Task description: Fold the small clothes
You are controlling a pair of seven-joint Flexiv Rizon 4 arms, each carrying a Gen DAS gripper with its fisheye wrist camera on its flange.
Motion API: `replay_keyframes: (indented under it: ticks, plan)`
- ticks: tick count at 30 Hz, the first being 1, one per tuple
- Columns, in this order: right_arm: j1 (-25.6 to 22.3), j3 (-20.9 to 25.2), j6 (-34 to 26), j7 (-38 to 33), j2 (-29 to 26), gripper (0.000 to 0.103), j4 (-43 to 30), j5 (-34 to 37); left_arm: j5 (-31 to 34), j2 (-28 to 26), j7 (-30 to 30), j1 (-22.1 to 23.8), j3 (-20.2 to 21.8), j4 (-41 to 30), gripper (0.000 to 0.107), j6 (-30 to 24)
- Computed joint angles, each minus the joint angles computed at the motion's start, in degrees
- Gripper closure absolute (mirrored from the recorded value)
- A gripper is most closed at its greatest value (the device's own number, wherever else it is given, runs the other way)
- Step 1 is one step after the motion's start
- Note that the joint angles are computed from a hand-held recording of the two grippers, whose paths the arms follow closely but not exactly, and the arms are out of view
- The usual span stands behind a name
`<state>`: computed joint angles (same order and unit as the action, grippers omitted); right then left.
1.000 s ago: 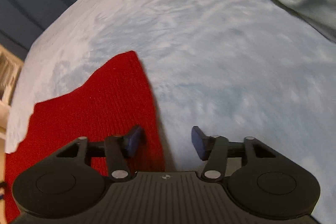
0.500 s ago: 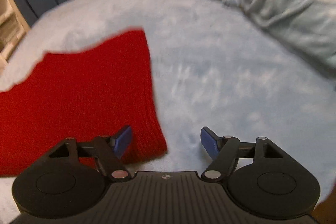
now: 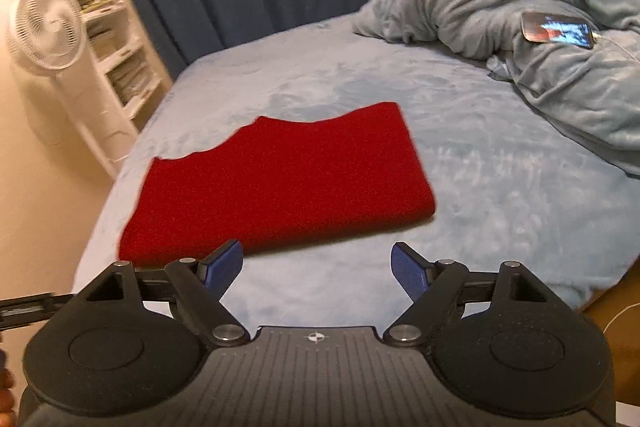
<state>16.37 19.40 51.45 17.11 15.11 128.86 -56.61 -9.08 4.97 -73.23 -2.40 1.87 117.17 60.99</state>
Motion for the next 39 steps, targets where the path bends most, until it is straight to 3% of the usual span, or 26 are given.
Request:
replay_keyframes:
  ticks: [7, 16, 39]
  plan:
    - [1.69, 2.56, -4.66, -0.58, 1.97, 0.021, -0.85, -0.31, -1.09, 5.92, 2.95, -1.74, 0.58, 5.43, 0.004, 1.07]
    - [3.12, 2.90, -5.45, -1.68, 2.10, 0.021, -0.74, 0.97, -1.50, 7.30, 2.78, -1.13, 0.61, 6.27, 0.004, 0.86]
    - [3.80, 0.26, -4.11, -4.20, -2.07, 0.021, -1.50, 7.70, 1.76, 1.54, 0.28, 0.02, -0.55, 1.60, 0.004, -2.65]
